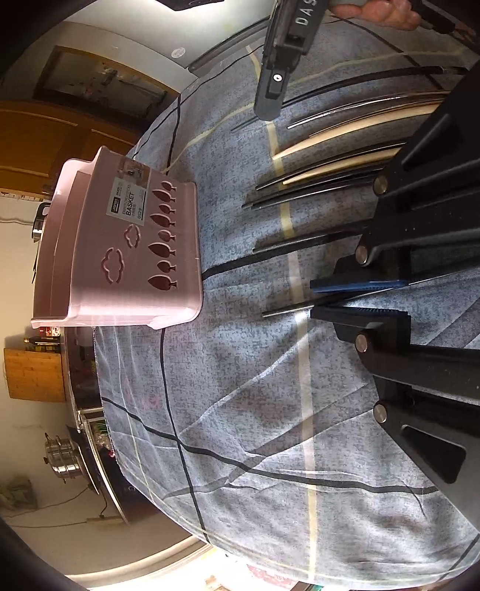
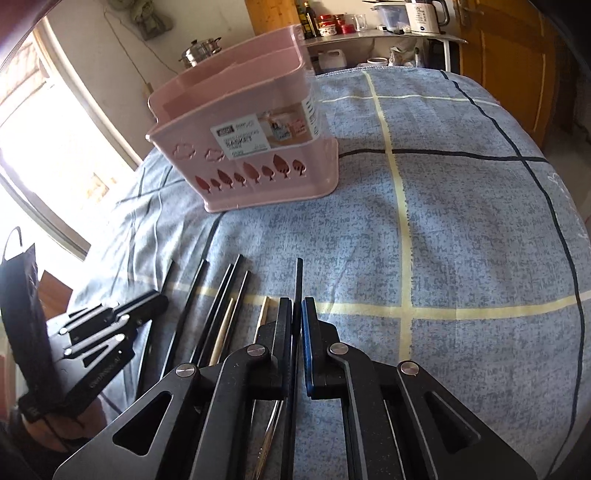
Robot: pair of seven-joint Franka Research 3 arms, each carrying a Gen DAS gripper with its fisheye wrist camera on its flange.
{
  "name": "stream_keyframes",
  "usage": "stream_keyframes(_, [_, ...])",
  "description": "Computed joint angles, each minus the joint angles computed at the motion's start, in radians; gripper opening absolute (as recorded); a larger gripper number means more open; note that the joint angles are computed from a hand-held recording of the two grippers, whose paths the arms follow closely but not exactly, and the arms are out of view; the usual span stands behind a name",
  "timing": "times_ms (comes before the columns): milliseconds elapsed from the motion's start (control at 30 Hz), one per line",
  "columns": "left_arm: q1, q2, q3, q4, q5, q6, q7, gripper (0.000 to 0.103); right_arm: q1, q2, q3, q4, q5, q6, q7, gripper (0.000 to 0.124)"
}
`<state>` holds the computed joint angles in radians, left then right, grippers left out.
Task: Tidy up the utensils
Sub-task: 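Lift the left tool's black chopstick into the pink basket while the right tool inserts its own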
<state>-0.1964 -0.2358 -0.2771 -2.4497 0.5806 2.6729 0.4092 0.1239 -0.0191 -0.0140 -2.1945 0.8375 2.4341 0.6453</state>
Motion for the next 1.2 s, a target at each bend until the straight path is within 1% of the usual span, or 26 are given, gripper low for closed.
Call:
stream_keyframes(133, [-0.004, -0.011, 0.010, -0.014, -0.022, 0.023, 0.009, 0.004, -0.010, -0.003, -0.008, 0.010, 0.035, -0.023, -0.012, 0.005])
stream_keyframes(300, [-0.006, -0.040, 0.024, -0.038, -0.072, 0.082, 0.042, 0.004, -0.013, -0.024, -0.010, 0.007, 0.053, -0.027, -0.027, 0.005])
stream_keyframes(400, [0.001, -0.064, 0.017, -0.041, -0.077, 0.094, 0.052, 0.004, -0.011, -0.042, -0.015, 0.006, 0.070, -0.026, -0.046, 0.005])
stream_keyframes(567, [0.001, -0.124, 0.019, -0.045, -0.105, 0.112, 0.088, 0.004, -0.008, -0.075, -0.026, 0.005, 0.101, -0.030, -0.077, 0.005])
stream_keyframes(900, [0.009, -0.230, 0.009, -0.011, -0.126, 0.095, 0.164, 0.004, -0.001, -0.152, -0.053, 0.012, 0.166, -0.043, -0.144, 0.005])
stream_keyframes(1200, [0.028, -0.276, -0.020, 0.050, -0.109, 0.068, 0.203, 0.004, 0.021, -0.231, -0.072, 0.009, 0.204, -0.029, -0.208, 0.005])
